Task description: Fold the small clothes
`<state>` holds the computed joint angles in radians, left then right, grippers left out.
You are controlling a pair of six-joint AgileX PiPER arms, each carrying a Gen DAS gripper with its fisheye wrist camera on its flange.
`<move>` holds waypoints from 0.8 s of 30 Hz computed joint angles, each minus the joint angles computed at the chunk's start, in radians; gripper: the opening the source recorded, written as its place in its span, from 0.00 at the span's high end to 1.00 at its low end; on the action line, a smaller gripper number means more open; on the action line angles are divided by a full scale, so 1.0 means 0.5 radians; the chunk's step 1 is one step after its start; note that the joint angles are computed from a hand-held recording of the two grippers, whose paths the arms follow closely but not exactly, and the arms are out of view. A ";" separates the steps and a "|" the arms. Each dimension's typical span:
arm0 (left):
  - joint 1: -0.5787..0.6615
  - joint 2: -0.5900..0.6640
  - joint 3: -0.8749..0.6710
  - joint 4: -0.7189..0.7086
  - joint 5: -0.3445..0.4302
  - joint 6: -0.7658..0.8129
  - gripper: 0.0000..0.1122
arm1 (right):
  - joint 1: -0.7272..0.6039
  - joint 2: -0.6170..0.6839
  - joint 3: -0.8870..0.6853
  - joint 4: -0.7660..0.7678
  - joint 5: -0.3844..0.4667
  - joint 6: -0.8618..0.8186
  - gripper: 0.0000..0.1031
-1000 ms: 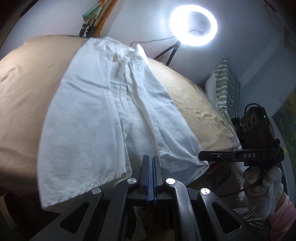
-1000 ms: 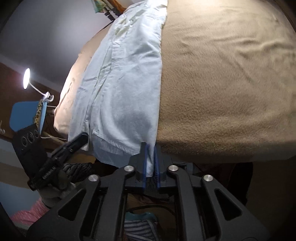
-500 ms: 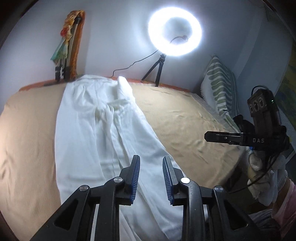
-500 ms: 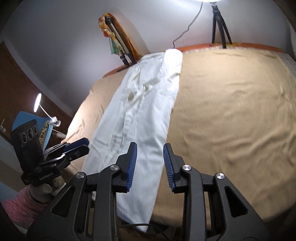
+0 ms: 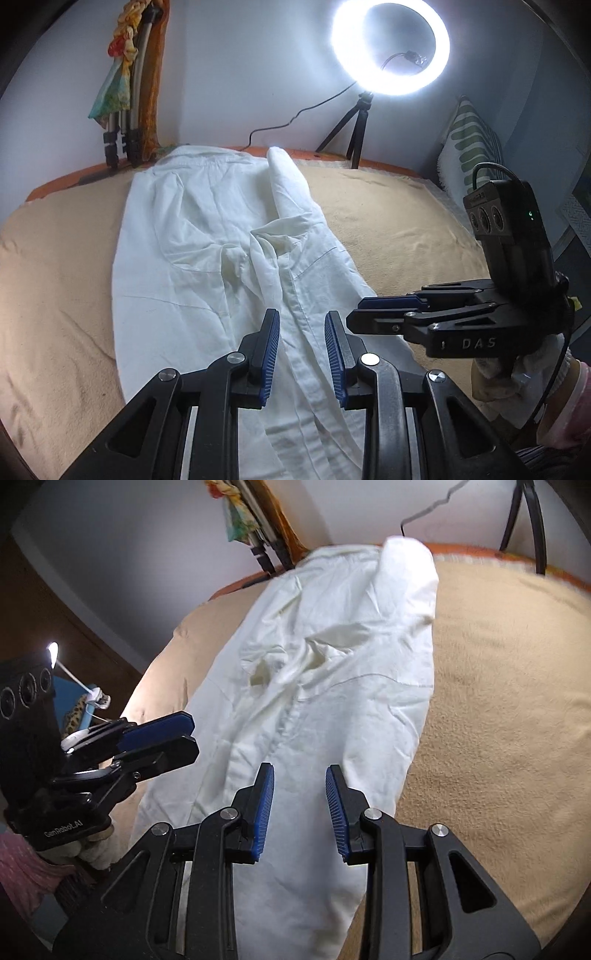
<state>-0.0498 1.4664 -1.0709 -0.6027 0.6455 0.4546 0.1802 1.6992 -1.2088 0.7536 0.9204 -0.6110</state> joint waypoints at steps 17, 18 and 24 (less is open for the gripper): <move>-0.162 0.353 -0.132 -0.079 -0.079 0.151 0.78 | -0.304 0.531 -0.452 0.280 0.147 -0.037 0.87; -0.171 0.348 -0.136 -0.065 -0.080 0.132 0.78 | -0.255 0.521 -0.468 0.186 0.100 0.014 0.94; -0.294 0.359 -0.238 0.068 -0.172 0.023 0.75 | -0.118 0.404 -0.510 -0.339 -0.096 0.282 0.98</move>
<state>-0.1965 1.6460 -1.1899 -0.5688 0.5595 0.4662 0.1211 1.9014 -1.4637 0.5840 0.8723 -0.4703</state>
